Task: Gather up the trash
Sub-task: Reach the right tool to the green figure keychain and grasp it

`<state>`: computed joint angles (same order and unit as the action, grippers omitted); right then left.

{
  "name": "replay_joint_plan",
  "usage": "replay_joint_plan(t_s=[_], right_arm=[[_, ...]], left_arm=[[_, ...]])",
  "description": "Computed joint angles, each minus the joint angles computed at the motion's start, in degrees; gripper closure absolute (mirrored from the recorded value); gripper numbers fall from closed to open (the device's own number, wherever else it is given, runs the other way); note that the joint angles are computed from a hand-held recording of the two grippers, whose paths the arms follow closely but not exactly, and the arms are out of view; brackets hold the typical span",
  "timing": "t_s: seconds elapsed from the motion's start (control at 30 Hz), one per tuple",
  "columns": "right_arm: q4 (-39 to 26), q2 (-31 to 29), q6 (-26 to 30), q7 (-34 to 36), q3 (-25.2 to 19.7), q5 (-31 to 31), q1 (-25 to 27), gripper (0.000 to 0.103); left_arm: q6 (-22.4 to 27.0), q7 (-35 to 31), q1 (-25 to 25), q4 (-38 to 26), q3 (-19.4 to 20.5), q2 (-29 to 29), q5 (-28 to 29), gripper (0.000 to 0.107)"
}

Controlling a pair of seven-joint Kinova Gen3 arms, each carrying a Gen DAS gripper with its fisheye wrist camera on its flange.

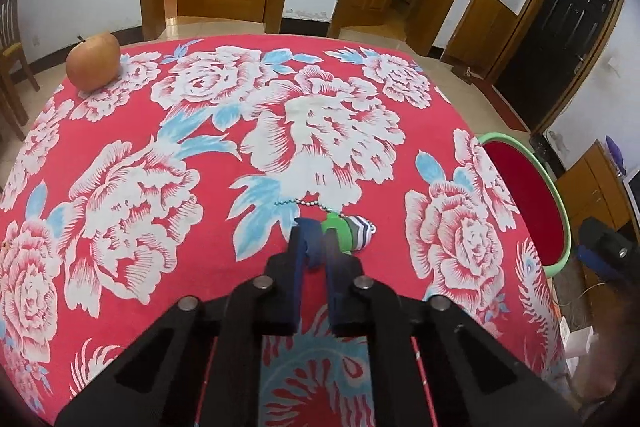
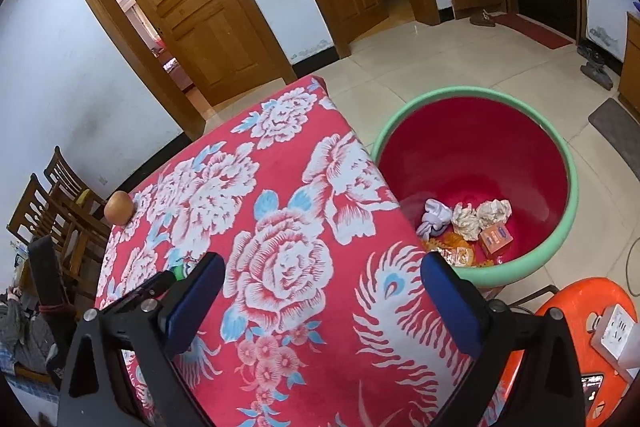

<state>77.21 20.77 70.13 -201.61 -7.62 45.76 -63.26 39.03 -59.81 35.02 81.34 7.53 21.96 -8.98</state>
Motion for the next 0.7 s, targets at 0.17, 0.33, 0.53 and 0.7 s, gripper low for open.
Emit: replay_joint_plan(t_s=[0.17,0.33,0.53,0.7], right_arm=[[-1.7,0.4,1.8,0.8,0.0,0.9,-1.0,0.002],[-3.3,1.0,2.0,2.2,0.1,0.2,-1.1,0.002],[-6.8,2.5,2.7,5.1,0.9,0.4,-2.1,0.002],[-11.7,4.8,3.1,10.1,1.8,-1.4,-2.1,0.002]], left_arm=[[-1.7,-3.8,-3.3,1.7,2.3,-1.4,4.5,0.106],[-2.5,-5.1,-3.9,2.9,1.7,-3.5,5.2,0.106],[-2.8,-5.3,-5.8,4.1,1.0,-6.5,4.8,0.106],[-2.9,-5.2,-7.5,4.6,0.3,-8.5,3.4,0.106]])
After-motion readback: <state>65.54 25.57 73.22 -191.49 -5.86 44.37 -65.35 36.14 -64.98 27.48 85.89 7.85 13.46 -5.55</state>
